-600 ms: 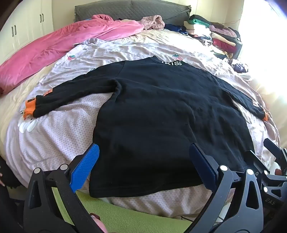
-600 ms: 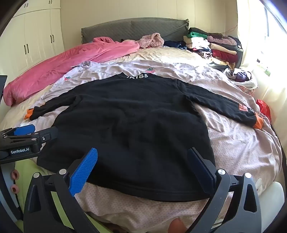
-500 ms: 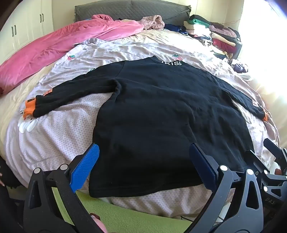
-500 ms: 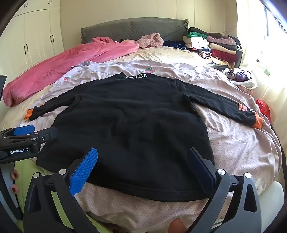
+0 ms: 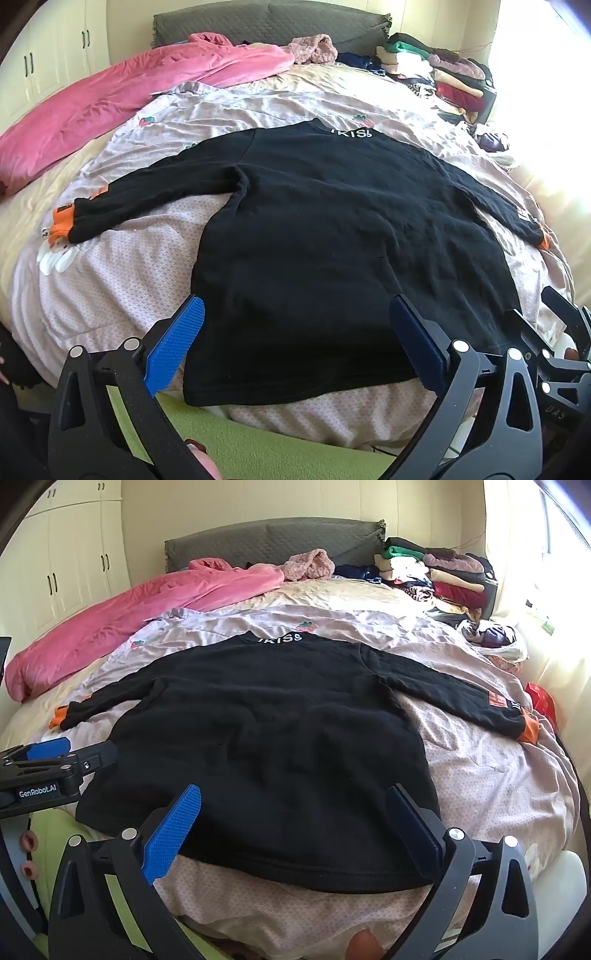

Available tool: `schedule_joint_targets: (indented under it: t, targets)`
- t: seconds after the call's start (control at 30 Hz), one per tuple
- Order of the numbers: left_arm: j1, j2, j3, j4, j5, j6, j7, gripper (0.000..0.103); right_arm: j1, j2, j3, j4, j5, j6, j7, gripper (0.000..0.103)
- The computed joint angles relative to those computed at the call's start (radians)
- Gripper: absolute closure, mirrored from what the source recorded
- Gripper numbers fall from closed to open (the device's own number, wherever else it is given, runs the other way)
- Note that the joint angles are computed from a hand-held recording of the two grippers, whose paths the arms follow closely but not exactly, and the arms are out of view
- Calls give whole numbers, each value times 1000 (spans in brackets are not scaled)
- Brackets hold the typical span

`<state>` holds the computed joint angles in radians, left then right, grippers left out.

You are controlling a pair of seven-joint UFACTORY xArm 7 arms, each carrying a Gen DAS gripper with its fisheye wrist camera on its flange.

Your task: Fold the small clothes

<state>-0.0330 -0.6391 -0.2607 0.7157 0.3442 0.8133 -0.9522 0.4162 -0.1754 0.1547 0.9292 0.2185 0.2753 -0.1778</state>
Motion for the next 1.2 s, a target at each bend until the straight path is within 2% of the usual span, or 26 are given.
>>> schedule_joint_targets:
  t: [0.3,0.4,1.2]
  targets:
    - [-9,-10,2,15,-18,19,8,9,-5,-11,5,-7,-21,2,26,4]
    - [-9,-21,-5,-12,-16,-5,-12,9,-2,-9,3,-4,-20,3,23,4]
    - [-7,-37,-12,-31,-5,-19,-17,9,0,1,8,-4,-38,2,28,4]
